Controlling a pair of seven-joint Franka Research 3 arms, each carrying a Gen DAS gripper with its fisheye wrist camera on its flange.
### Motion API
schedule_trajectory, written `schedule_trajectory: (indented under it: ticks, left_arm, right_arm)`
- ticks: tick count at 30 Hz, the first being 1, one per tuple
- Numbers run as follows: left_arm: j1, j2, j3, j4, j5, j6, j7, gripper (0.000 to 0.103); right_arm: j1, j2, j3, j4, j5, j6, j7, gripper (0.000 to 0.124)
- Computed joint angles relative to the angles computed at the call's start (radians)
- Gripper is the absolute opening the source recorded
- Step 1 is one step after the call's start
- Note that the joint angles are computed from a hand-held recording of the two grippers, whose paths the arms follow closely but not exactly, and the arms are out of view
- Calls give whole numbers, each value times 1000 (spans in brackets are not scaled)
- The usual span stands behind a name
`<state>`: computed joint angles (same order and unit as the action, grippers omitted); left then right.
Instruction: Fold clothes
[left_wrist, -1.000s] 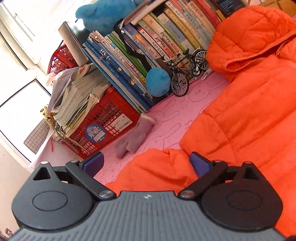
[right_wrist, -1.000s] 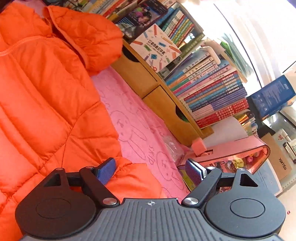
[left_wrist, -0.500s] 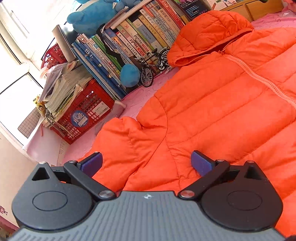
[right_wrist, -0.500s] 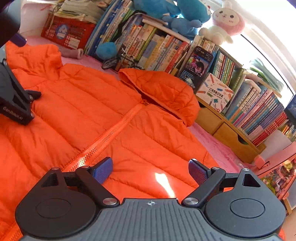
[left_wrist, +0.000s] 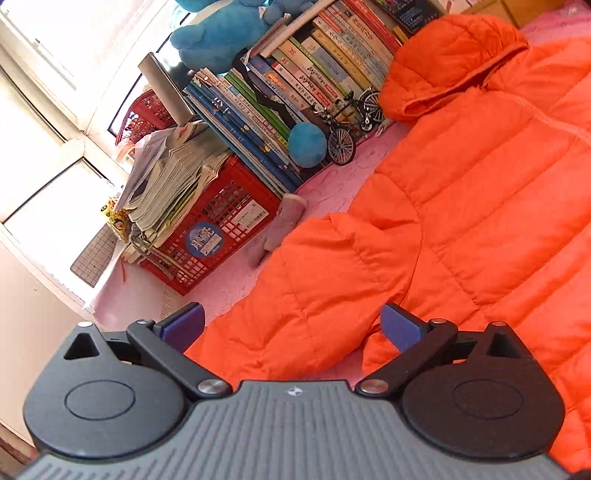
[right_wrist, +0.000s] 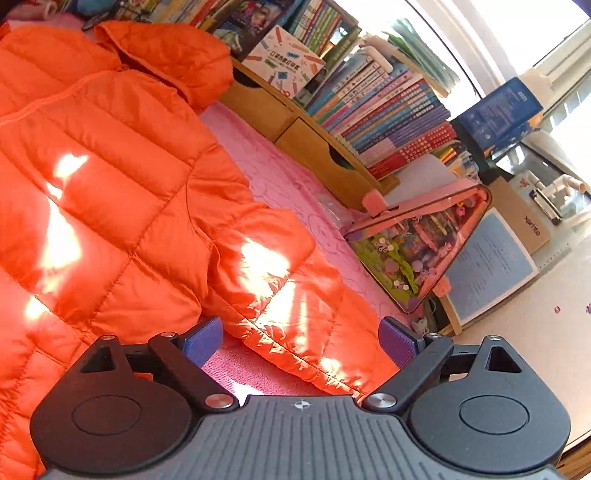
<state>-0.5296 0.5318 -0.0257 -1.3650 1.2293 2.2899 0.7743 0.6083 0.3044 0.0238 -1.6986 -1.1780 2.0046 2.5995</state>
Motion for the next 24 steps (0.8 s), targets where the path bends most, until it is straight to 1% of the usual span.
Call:
schedule_trajectory:
  ticks: [2,4,6,9,11,12,13,14,16,18,20,21,22,23,24]
  left_arm:
    - [31,-48,-32,-42,-65,74,5,102]
    - [54,-82,-60,-80,-132,113,54,102]
    - [77,-116,-85,-119,-204,142,113,102]
    - [110,-165,-121,-174,-319,179,207,102]
    - [112,-198,-116,-215,-312,194,233,102]
    - [112,-214,-114,-234,-297,204,244,102]
    - [116,-228,-115,-255,-283,222,261,102]
    - [123,-245,-117,-285,-263,257,290,102]
    - [139,-277,-123,-340,-227,326,352,102]
    - [158,-308,-137,-400,-207,407,453,102]
    - [172,-338,-154,-465,-197,489,567,102]
    - [179,-351,-164,-496,-207,525,625,103]
    - [181,-361,-173,-525,-216,551,673,103]
    - [178,-366,-178,-542,-217,564,693,103]
    - [168,-364,-177,-550,-197,571,683,103]
  right_arm:
    - [15,-5,21,23,50,10,51,92]
    - [31,-4,41,55,108,38,92,92]
    - [50,3,54,85,156,70,93,92]
    - [68,-17,65,78,215,141,44,92]
    - [68,-41,72,45,228,201,-62,93]
    - [62,-62,75,12,223,247,-146,94]
    - [48,-90,78,-36,211,318,-243,94]
    - [33,-114,82,-77,207,389,-348,98]
    - [-7,-148,88,-141,256,517,-516,103]
    - [-58,-173,108,-197,422,640,-785,103]
    - [-83,-184,124,-234,550,719,-1010,103]
    - [-92,-188,132,-259,598,771,-1129,103]
    - [-95,-187,136,-277,633,818,-1220,103]
    - [-99,-185,144,-294,678,862,-1323,103]
    - [-99,-180,150,-306,721,895,-1402,103]
